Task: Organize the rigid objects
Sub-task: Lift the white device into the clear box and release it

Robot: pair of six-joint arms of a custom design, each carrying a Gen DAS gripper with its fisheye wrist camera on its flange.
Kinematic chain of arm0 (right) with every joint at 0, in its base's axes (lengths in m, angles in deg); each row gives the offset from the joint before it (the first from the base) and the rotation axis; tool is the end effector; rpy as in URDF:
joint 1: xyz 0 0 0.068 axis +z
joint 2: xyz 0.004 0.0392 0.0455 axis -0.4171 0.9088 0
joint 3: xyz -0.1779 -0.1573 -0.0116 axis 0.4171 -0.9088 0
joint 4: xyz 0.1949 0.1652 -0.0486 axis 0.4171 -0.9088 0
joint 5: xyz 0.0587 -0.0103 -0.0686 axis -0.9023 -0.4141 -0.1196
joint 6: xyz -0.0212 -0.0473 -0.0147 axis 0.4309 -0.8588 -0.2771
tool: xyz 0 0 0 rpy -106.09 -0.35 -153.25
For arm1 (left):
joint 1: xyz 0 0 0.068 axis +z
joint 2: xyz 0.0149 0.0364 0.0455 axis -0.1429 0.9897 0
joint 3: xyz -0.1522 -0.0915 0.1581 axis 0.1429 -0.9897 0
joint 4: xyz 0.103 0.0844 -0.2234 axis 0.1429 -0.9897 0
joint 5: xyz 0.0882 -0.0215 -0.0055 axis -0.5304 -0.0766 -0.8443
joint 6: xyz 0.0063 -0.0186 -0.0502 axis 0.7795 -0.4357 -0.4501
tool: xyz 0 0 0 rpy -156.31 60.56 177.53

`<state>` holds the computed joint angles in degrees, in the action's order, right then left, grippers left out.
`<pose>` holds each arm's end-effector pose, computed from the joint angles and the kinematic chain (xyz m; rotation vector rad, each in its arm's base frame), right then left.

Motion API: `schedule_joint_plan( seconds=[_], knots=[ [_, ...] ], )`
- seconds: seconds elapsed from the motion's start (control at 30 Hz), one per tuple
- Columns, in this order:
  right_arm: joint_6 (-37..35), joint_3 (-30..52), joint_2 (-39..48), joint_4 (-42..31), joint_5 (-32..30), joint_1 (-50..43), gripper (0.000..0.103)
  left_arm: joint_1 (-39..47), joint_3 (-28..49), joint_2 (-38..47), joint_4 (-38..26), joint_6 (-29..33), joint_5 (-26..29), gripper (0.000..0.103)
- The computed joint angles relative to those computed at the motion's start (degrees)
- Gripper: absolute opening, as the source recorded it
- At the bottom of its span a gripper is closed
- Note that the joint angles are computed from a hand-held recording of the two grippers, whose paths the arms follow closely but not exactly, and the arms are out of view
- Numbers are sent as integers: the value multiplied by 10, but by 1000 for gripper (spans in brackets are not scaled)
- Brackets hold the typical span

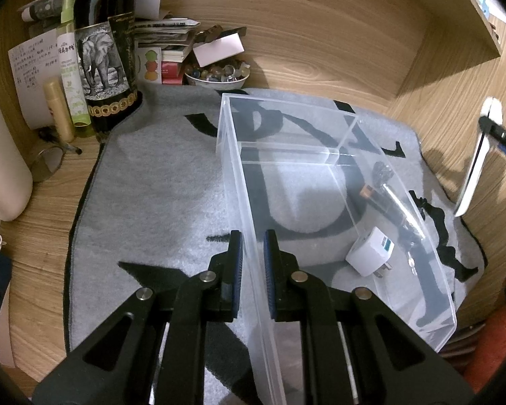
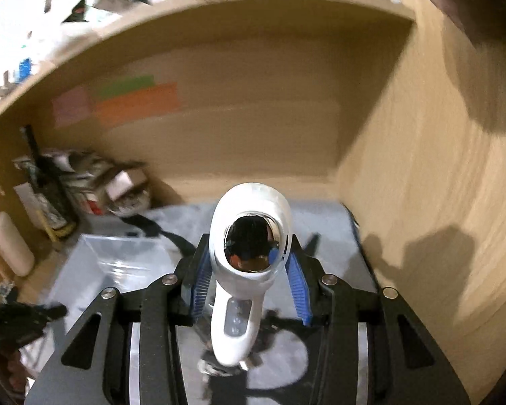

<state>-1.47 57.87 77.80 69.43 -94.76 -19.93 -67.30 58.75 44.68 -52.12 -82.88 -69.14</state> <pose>0.2626 0.0347 0.1443 -0.4626 2.0834 0.3505 0.1281 -0.1728 0.0552 -0.5068 2.3822 -0.0880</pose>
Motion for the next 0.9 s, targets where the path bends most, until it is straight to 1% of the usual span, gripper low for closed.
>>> schedule_joint_plan(
  seconds=[0.2, 0.27, 0.33, 0.47, 0.63, 0.73, 0.9],
  knots=[
    [4, -4, -39, -6, -2, 65, 38, 0, 2, 2, -2, 0, 0, 13],
    [2, -1, -41, -10, -7, 88, 38, 0, 2, 1, -3, 1, 1, 13],
    [-1, 4, -33, -11, 2, 121, 38, 1, 4, 2, -5, 4, 1, 13],
    [-2, 18, 3, 4, 37, 193, 38, 3, 6, 2, -6, 10, 2, 13],
    [-1, 42, 53, -4, 36, 235, 38, 4, 7, 3, -6, 10, 2, 13],
    [-3, 50, 79, -4, 49, 261, 38, 5, 9, 4, -6, 11, 3, 13],
    [-10, 84, 146, -27, 63, 289, 38, 7, 10, 8, -1, 17, 3, 13]
  ],
)
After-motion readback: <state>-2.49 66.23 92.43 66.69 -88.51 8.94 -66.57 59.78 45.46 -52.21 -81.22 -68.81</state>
